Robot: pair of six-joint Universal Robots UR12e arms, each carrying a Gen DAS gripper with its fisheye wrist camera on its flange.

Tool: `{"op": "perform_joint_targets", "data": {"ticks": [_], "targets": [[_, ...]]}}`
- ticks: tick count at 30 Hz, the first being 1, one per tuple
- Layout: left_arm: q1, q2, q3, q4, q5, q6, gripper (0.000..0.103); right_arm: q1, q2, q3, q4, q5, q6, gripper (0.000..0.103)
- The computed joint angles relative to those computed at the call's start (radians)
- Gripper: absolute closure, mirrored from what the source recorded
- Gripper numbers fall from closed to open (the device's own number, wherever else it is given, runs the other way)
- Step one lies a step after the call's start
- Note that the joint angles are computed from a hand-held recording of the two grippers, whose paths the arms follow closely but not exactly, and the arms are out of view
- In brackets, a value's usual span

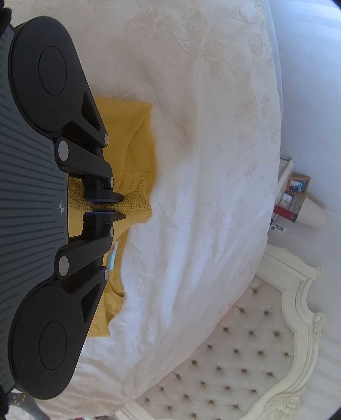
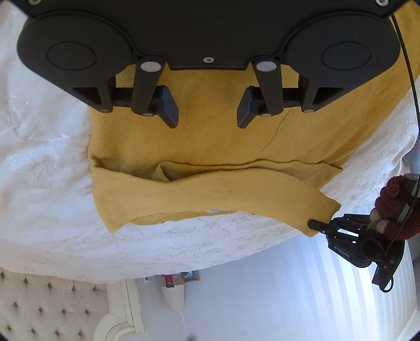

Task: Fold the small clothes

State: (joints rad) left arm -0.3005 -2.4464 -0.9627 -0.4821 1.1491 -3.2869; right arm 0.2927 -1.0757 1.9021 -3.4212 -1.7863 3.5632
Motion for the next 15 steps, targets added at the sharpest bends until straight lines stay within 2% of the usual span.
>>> {"op": "perform_joint_targets", "data": {"ticks": [4,7,10,15], "targets": [[-0.009,-0.005,0.049,-0.007,-0.072,0.009,0.098,-0.016,0.01,-0.026,-0.016,0.035,0.005,0.039],[-0.016,-0.016,0.091,0.003,-0.12,0.008,0.098,-0.028,0.029,-0.06,0.003,0.042,-0.012,0.039],[-0.025,-0.023,0.125,0.02,-0.138,0.015,0.098,-0.049,0.043,-0.094,0.052,0.084,-0.017,0.039],[-0.034,-0.033,0.158,0.021,-0.161,0.044,0.097,-0.068,0.064,-0.129,0.098,0.1,-0.019,0.039]]}}
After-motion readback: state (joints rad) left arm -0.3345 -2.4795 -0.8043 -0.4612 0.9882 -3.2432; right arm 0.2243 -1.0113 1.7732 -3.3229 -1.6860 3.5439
